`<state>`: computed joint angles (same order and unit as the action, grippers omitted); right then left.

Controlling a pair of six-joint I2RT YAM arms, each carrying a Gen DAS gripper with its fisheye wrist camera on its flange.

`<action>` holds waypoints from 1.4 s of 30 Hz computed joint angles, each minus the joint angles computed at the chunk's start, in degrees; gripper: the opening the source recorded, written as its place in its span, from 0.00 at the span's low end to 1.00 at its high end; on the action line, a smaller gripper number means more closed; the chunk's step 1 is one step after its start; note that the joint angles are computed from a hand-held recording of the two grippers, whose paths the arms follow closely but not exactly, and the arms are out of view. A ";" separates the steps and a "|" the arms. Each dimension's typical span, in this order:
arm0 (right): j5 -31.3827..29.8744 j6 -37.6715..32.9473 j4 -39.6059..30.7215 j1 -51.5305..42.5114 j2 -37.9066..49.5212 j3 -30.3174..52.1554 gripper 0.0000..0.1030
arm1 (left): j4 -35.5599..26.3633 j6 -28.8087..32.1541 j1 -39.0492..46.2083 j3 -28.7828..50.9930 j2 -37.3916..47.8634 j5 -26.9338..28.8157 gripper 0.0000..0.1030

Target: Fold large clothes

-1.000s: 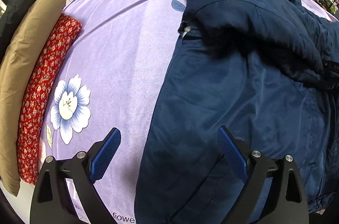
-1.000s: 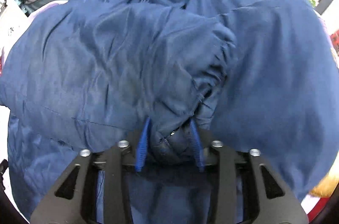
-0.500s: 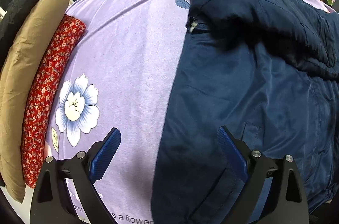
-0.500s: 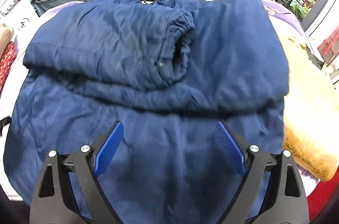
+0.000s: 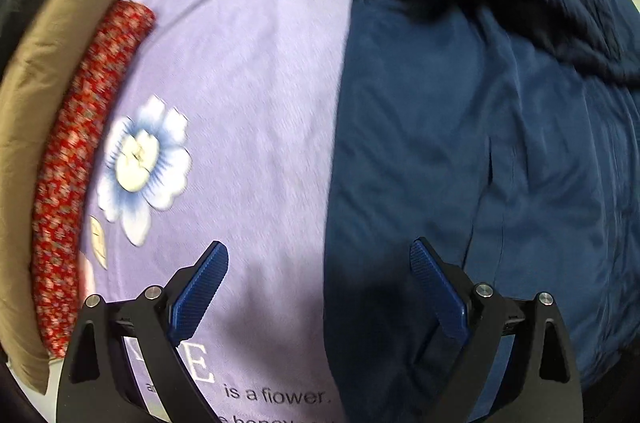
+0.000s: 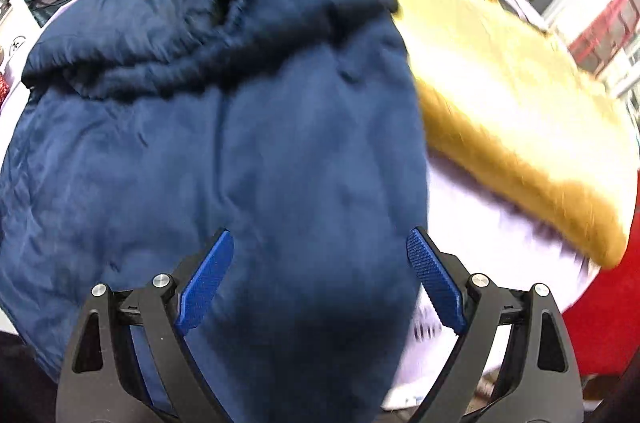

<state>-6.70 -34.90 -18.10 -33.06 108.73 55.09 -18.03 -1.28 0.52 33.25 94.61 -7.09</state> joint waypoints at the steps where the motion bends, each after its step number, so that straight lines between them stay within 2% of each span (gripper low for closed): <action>1: -0.23 -0.66 -0.99 -1.68 0.65 0.26 0.85 | 0.36 0.87 0.65 -0.78 0.23 0.86 0.88; 7: -2.54 -4.34 -9.01 -9.21 5.97 4.05 0.85 | 2.15 5.17 5.62 -3.42 -0.23 6.22 0.90; 10: -4.79 -5.63 -14.89 -12.25 9.17 7.66 0.85 | 1.32 8.48 8.25 -3.26 -0.89 8.69 0.90; 14: -6.52 -7.08 -17.77 -14.98 10.69 9.80 0.85 | 0.35 12.11 11.37 -3.15 -1.83 10.68 0.90; 18: -7.86 -5.73 -21.63 -16.16 14.01 13.99 0.85 | -2.31 16.57 17.70 -2.09 -0.86 16.34 0.90; 22: -9.30 -4.90 -24.74 -17.58 16.26 15.62 0.85 | -3.56 18.37 18.81 -3.65 -0.68 19.30 0.90; 24: -10.12 -5.57 -26.62 -18.34 17.17 15.92 0.85 | -1.68 18.26 18.65 -6.22 -1.88 19.17 0.90; 27: -11.41 -7.25 -30.24 -19.95 18.42 15.83 0.85 | -0.32 15.49 19.94 -8.61 -2.54 20.45 0.89; 29: -12.15 -8.12 -32.06 -20.95 18.59 14.81 0.85 | -1.47 14.58 23.05 -9.14 -1.81 23.42 0.87; 30: -12.27 -8.49 -33.09 -21.19 18.55 14.54 0.82 | -2.21 14.96 25.01 -9.52 -1.78 25.00 0.87; 33: -9.01 -12.27 -33.60 -20.08 16.55 9.96 0.58 | -2.51 16.55 28.74 -10.73 -2.03 27.09 0.87; 36: -8.68 -12.31 -31.17 -18.55 13.52 6.21 0.51 | -3.45 16.73 28.18 -11.72 -3.27 26.71 0.85; 38: -8.77 -10.39 -30.72 -17.57 12.84 5.93 0.45 | -6.24 16.72 26.24 -8.34 -2.29 27.16 0.70; 39: -8.61 -10.54 -31.11 -17.95 13.04 6.40 0.40 | -8.09 18.70 26.34 -7.29 -2.75 27.37 0.67; 41: -8.31 -11.05 -31.65 -18.19 12.65 6.68 0.35 | -10.48 22.97 27.73 -6.61 -4.14 28.15 0.49; 42: -8.39 -11.40 -31.86 -18.30 12.63 6.80 0.33 | -11.01 23.63 27.24 -6.49 -4.62 28.21 0.47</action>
<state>-15.08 -46.30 -49.96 -51.36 121.36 61.89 -29.04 22.35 27.76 26.76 89.99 21.12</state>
